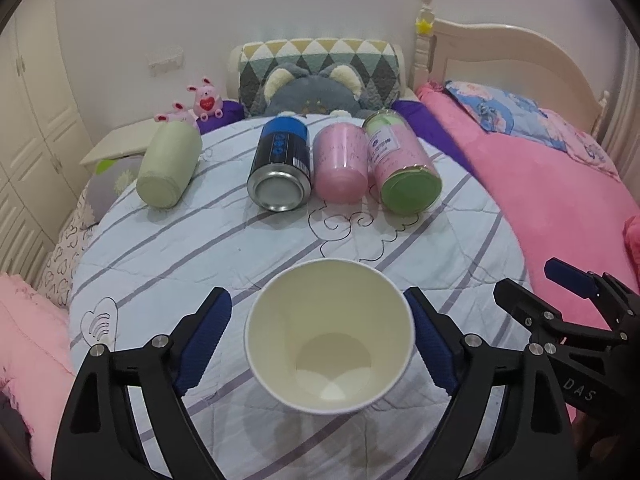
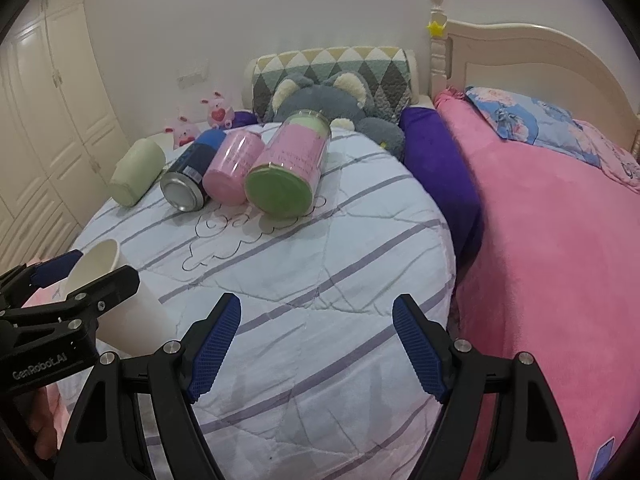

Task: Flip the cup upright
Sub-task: 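Lower the white cup rim-up onto the quilt with the left gripper, then open the left gripper and pull it back from the cup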

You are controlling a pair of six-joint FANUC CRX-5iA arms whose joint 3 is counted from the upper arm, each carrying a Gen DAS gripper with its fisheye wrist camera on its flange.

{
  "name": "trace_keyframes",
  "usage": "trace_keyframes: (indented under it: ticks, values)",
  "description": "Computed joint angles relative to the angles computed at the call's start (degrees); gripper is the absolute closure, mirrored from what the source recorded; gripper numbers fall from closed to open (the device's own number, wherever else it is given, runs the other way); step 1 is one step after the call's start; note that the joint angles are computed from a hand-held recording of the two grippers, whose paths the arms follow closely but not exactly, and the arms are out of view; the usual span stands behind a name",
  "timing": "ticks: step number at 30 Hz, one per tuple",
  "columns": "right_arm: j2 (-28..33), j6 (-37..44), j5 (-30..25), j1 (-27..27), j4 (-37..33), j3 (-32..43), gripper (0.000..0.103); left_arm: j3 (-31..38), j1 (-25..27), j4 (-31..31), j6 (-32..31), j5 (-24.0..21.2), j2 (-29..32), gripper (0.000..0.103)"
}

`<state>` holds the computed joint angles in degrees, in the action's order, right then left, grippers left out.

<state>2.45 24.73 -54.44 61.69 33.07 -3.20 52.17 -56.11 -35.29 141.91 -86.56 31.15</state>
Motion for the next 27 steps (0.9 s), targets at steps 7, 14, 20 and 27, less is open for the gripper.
trace_keyframes:
  ticks: [7,14,20,27]
  values:
    - [-1.4,-7.1,-2.3,2.8,8.0,-1.5,0.023,-2.2,-2.3,-4.0,-0.5,1.9,-3.6,0.006]
    - [-2.5,-15.7,-6.6,6.8,17.0,-3.2,0.023,-7.4,-4.4,-8.1,-0.1,4.5,-8.7,0.002]
    - [-2.3,-20.7,-10.6,10.0,22.8,-3.7,0.023,-13.3,-5.7,-11.2,1.1,6.1,-13.5,0.002]
    - [-2.0,-25.3,-13.8,12.9,25.5,-4.3,0.022,-19.6,-6.6,-12.4,4.1,8.5,-18.0,0.002]
